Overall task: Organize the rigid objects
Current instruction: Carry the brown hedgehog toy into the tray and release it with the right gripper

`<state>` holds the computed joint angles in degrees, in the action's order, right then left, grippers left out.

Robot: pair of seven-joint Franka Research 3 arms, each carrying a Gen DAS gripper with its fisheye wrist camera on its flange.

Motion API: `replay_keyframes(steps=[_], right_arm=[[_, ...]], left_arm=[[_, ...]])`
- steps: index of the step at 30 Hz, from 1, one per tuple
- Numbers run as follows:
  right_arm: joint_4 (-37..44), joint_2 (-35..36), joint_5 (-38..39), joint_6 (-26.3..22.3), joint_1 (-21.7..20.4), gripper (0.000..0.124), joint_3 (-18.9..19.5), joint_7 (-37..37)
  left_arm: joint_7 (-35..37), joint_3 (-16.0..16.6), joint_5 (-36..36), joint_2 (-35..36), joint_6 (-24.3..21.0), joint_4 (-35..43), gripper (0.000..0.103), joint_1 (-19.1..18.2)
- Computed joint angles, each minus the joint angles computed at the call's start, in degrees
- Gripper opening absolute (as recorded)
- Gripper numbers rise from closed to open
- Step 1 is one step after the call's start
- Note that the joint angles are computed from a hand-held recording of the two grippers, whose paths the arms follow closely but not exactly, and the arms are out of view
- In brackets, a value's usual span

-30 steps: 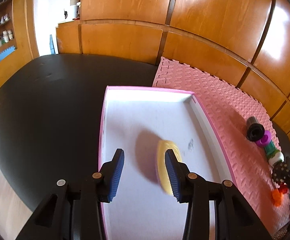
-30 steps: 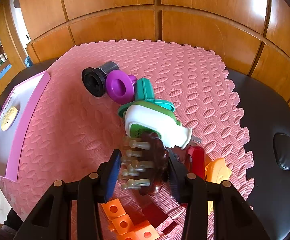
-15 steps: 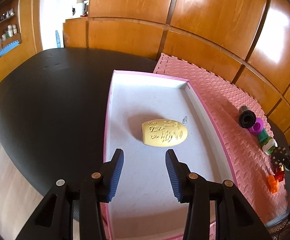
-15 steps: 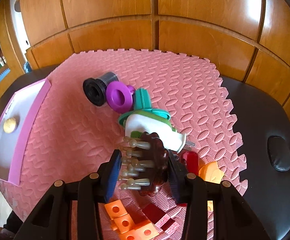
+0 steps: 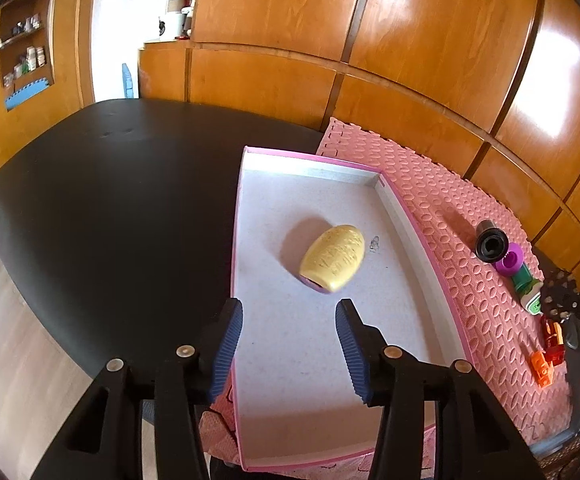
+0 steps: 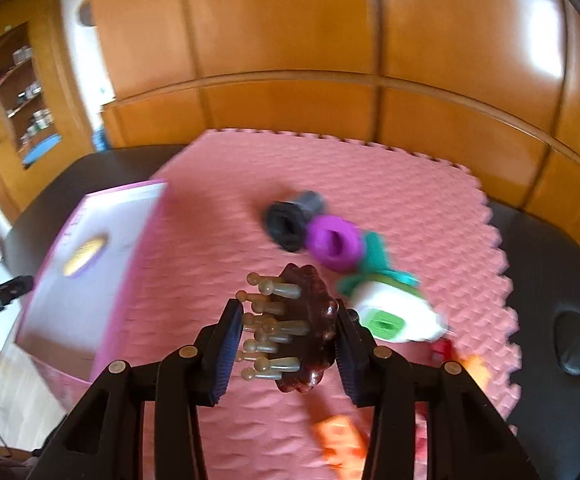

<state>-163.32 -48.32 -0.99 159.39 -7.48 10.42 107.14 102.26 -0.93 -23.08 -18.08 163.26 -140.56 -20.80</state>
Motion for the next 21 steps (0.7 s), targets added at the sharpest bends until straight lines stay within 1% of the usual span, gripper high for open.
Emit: replay_keyframes(steps=[6,9,12,14,18,21], right_arm=[[6.3,10.9,2.2,4.1,8.8,0.043,0.3,-3.6],[9.6,16.1,2.0,5.5,11.5,0.043,1.2,-5.5],[12.2,19.9,0.8,6.0,12.1,0.043,2.6,-5.8],[14.1,22.4,-0.7,6.1,11.7,0.043,3.7,-5.2],[15.9,25.1,-3.8,6.0,11.2,0.043,4.8,-3.0],[17.4,26.8,-7.1,5.3,9.8,0.043,5.4,-0.9]], left_arm=[[0.2,0.6,-0.8,-0.6,0.1,-0.5,0.049,0.3],[-0.4,0.3,0.2,-1.0,0.9,-1.0,0.049,0.9],[-1.0,0.6,1.0,-1.4,1.8,-1.6,0.051,1.0],[-1.6,0.8,1.6,-1.5,2.2,-1.8,0.052,1.2],[-3.6,0.3,4.4,-1.8,3.1,-2.3,0.052,2.1],[-4.7,0.4,5.9,-2.0,3.4,-2.7,0.053,2.1]])
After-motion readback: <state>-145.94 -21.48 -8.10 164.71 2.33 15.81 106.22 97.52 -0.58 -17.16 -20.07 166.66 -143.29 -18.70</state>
